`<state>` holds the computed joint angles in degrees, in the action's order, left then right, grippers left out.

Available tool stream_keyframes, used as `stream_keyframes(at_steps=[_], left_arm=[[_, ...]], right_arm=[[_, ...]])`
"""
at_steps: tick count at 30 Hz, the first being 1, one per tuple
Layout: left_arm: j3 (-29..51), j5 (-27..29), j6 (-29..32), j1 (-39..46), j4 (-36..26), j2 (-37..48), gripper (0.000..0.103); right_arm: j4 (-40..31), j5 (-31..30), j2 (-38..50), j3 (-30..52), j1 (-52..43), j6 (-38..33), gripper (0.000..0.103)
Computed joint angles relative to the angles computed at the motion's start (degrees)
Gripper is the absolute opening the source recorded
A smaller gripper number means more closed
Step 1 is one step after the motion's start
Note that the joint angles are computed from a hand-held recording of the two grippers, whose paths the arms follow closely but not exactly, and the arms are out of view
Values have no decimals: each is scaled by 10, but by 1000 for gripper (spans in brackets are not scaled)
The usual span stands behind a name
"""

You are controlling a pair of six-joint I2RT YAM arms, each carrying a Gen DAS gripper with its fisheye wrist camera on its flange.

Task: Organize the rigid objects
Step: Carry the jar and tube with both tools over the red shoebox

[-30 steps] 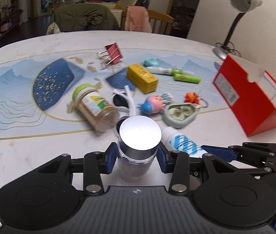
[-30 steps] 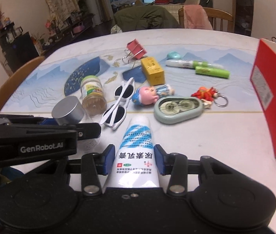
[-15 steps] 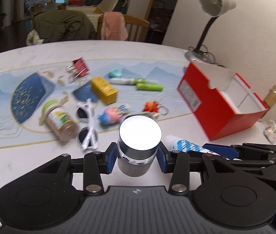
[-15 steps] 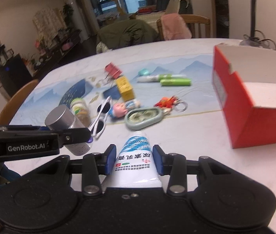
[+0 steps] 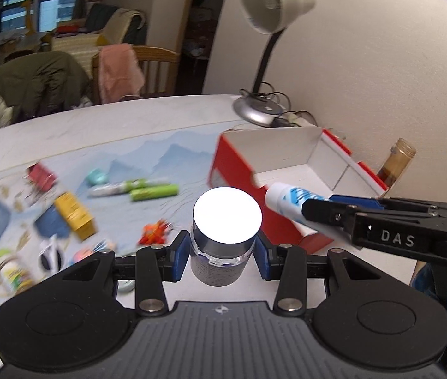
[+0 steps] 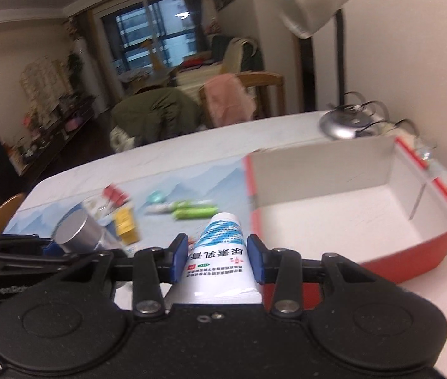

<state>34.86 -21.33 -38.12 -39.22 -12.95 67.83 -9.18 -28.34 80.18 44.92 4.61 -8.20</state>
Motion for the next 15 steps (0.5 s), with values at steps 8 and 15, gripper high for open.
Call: stream_keyframes(at_steps=[8,15], left_arm=[[161,35,52,19,30,192,42],[320,59,68,32,-1,346,42]], right_arm=[[19,-1,132,99,-72,-39,40],[24,9,243,193,-106,-72,40]])
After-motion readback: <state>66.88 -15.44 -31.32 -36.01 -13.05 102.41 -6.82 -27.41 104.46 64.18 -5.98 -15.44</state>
